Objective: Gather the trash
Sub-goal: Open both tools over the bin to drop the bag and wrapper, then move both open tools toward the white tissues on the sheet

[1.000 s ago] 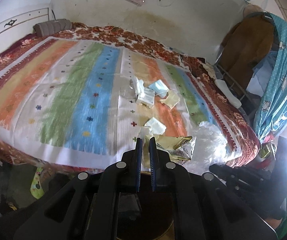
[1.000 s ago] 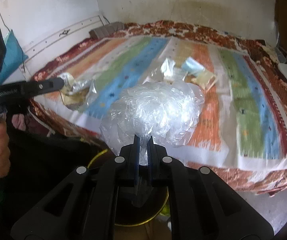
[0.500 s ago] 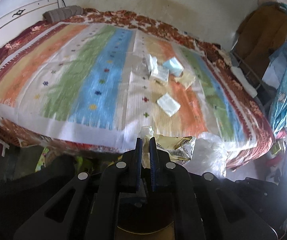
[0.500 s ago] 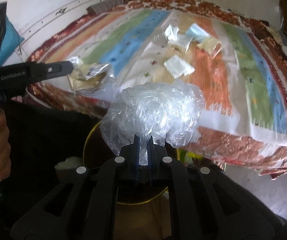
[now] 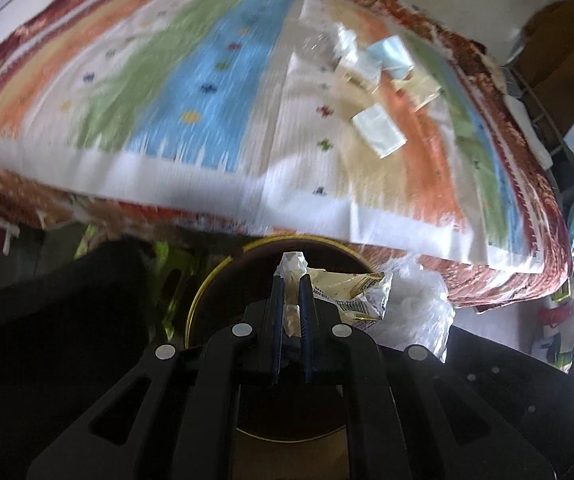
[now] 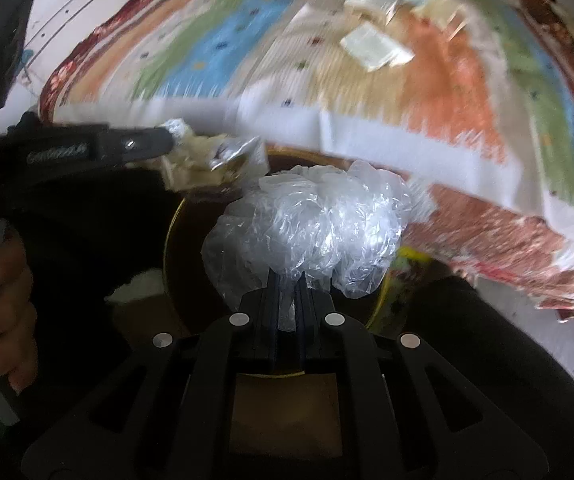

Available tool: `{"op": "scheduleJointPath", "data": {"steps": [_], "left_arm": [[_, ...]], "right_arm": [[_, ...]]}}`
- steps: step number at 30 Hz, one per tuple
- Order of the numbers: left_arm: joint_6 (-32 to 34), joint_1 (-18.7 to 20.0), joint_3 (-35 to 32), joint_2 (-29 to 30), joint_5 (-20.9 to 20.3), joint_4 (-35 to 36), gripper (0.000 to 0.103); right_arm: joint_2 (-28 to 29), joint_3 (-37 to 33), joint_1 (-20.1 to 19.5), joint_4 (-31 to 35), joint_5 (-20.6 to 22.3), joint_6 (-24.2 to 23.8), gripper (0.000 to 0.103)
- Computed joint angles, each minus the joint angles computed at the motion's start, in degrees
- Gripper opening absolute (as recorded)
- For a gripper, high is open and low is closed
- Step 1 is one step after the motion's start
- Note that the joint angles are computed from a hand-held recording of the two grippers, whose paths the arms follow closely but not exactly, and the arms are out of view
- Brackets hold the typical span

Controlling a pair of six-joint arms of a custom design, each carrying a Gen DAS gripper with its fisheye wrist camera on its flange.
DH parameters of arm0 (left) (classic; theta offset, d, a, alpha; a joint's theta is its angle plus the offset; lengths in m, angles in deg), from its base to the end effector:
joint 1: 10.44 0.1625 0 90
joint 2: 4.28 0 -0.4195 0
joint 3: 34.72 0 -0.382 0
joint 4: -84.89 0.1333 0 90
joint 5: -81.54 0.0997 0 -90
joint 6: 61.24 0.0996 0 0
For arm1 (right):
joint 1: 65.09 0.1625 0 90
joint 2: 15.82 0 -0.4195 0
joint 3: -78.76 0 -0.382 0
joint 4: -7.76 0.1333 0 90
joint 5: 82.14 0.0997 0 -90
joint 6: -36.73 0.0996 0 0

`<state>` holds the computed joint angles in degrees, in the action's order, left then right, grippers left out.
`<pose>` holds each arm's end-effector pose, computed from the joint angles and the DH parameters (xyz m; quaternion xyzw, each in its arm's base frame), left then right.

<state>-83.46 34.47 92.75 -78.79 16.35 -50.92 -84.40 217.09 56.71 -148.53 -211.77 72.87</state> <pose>-0.1808 -0.4275 0.1597 0.2064 0.9527 -0.0681 0.2122 0.2597 -0.2865 0.1120 -0.0254 -0.9401 0.1658 0.2969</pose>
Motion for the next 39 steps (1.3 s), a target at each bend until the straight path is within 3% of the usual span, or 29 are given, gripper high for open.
{"op": "scheduleJointPath", "data": {"steps": [9,19,21,24,26,31,39], "left_arm": [[-4.4,2.4,-2.7,4.2,0.5,5.0,0.007],[-7.2,3.9,-4.5,7.0,-0.4,6.5,0.009],[-7.0,4.3,-4.7,6.8,-1.7,6.1,0.013],[-7.2,4.9,-4.8,6.4,-3.3,5.2,0.036],[-7.3,5.0,-4.8,5.8,-3.6,4.2,0.040],[-6.7,5.0,-5.1,5.1,-3.7,2.9,0.045],[-5.2,3.6,-6.1,4.2,0.8,-0.8,0.054]], "right_arm": [[2.1,-0.6,-3.6,3.1,2.6,1.4,0.006],[2.9,-0.2,-6.8,2.2,4.6,1.3,0.010],[2.7,-0.1,-6.8,1.6,5.0,0.9,0.015],[2.1,0.2,-6.5,0.2,4.7,0.9,0.032],[1.4,0.4,-5.8,-0.6,3.5,1.2,0.044],[0.6,0.3,-4.8,-2.3,1.9,0.5,0.049],[-0.7,-1.2,-2.3,-3.2,-2.4,-1.4,0.056]]}}
